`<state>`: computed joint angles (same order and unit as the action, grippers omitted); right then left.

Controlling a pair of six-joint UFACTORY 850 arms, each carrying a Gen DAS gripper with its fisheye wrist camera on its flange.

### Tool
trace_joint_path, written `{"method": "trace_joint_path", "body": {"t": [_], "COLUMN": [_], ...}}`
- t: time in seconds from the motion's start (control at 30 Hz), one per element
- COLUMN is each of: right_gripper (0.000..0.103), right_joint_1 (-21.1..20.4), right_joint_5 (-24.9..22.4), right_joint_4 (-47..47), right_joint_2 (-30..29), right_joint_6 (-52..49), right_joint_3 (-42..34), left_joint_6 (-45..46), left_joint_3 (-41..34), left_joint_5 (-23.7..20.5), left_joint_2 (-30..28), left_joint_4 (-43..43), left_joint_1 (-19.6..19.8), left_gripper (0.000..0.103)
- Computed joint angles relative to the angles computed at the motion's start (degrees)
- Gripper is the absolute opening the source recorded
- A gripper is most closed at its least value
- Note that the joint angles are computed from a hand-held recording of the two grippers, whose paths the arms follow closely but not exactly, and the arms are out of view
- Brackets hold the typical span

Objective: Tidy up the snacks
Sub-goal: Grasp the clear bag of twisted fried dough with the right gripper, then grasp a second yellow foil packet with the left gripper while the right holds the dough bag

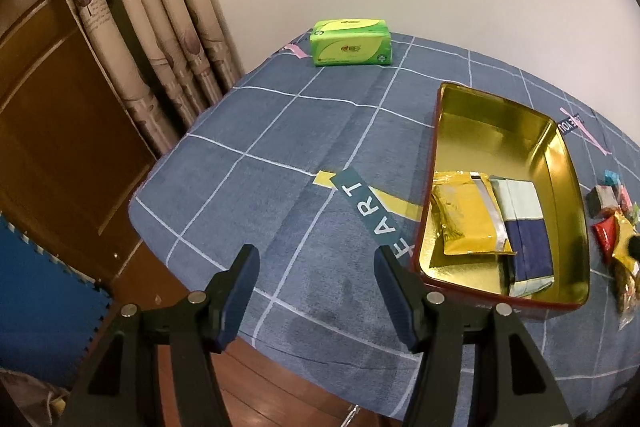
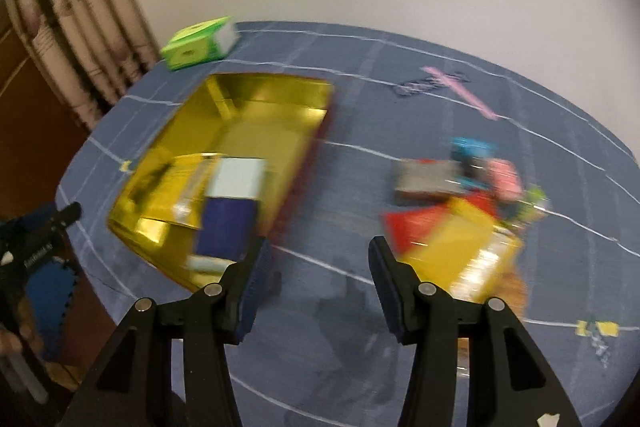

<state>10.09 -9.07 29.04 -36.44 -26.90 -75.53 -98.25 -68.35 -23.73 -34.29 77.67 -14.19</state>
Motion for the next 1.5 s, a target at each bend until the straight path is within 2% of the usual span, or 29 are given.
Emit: {"method": "trace_joint_path", "body": {"t": [0.23, 0.37, 0.5, 0.73, 0.97, 1.17, 1.4, 1.5], "right_gripper": [0.049, 0.048, 0.048, 0.048, 0.04, 0.039, 0.039, 0.039], "right_joint_1": [-7.17, -8.89, -9.48, -10.17, -10.88, -11.39, -12.88, -14.11], "right_joint_5": [-0.12, -1.0, -1.98, -3.46, -4.11, -2.79, 1.11, 1.54], "right_joint_4": [-11.85, -10.22, -3.72, 5.03, 13.28, 18.88, 16.98, 16.52], "right_joint_2": [0.92, -0.25, -2.37, -5.0, -5.91, -5.06, -3.66, -3.86], "right_joint_6": [10.49, 7.48, 1.3, -6.95, -16.62, -24.36, -25.52, -25.02], "right_joint_3": [3.1, 3.36, 2.17, 0.25, -0.13, 1.64, 4.34, 4.14], "left_joint_6": [1.54, 2.04, 1.44, 7.59, 18.73, 29.82, 44.79, 48.42], "left_joint_3": [-0.49, -0.69, -0.65, -2.62, -8.71, -13.74, -18.41, -20.03], "left_joint_5": [-1.82, -3.01, -3.56, -1.12, 3.03, 5.72, 8.01, 9.36], "left_joint_2": [-0.47, -0.68, -0.41, -0.89, -4.54, -7.81, -10.7, -11.53], "left_joint_4": [0.45, 1.37, 3.8, 1.95, -7.08, -16.75, -30.53, -33.34], "left_joint_1": [-1.15, -2.12, -3.54, -6.55, -9.9, -12.58, -14.36, -14.77], "left_gripper": [0.061, 0.061, 0.061, 0.061, 0.061, 0.061, 0.062, 0.069]}}
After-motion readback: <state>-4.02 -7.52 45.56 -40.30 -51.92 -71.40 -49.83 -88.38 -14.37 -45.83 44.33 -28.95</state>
